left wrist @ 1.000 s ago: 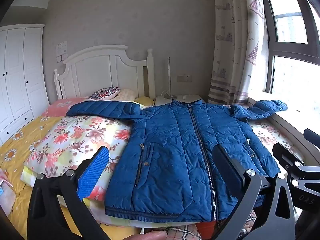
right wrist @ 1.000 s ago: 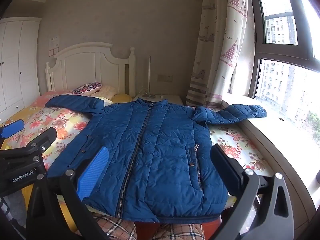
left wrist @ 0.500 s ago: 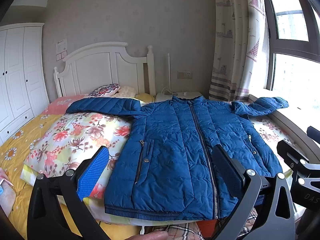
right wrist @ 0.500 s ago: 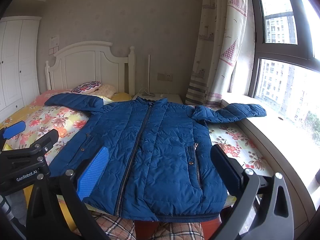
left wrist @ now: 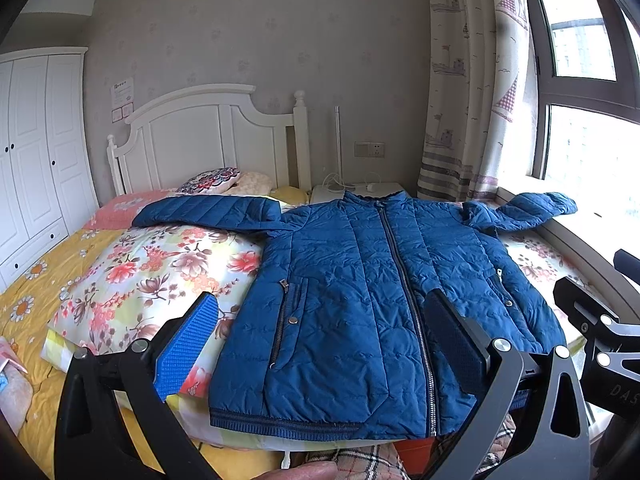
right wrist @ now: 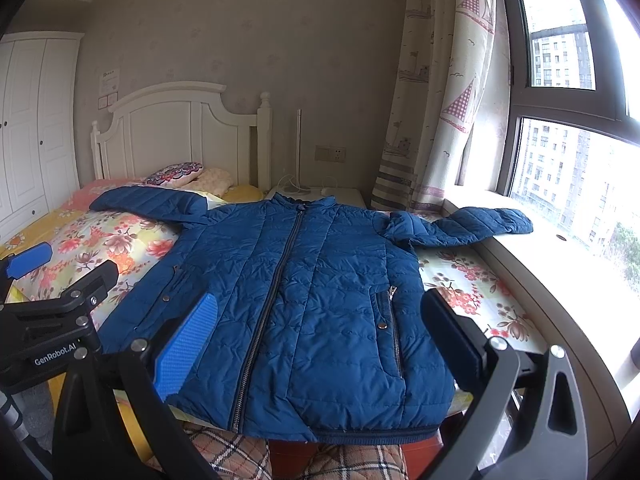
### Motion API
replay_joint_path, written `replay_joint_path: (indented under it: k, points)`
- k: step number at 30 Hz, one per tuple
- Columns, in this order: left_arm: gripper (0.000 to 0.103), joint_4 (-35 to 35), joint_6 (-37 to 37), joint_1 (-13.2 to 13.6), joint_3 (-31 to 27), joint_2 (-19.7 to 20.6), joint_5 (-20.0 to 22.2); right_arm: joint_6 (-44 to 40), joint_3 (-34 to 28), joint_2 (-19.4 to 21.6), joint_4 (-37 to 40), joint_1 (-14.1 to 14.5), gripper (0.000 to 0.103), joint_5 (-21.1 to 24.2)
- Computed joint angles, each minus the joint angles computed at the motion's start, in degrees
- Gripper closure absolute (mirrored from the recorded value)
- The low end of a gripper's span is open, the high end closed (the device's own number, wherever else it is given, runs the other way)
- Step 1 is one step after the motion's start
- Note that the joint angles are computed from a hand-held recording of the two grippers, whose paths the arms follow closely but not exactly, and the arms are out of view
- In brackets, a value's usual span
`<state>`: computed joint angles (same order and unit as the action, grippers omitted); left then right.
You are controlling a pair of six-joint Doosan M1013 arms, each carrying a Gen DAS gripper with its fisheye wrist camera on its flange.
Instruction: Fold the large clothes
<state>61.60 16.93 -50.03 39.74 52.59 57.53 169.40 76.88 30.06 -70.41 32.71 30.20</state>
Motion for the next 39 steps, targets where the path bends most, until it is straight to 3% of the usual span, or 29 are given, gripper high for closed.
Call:
replay_joint_path:
  k: [29, 39]
  points:
    - [0.004, -0.31, 0.21, -0.07, -0.06, 0.16, 0.31, 0.28, 0.11, -0.07, -0.26, -0.09, 0.002, -0.09]
    - [0.004, -3.55, 3.13, 0.58, -2.68, 1.77, 1.28, -3.63, -0.85, 0.64, 3.8, -0.55, 0.002, -0.05]
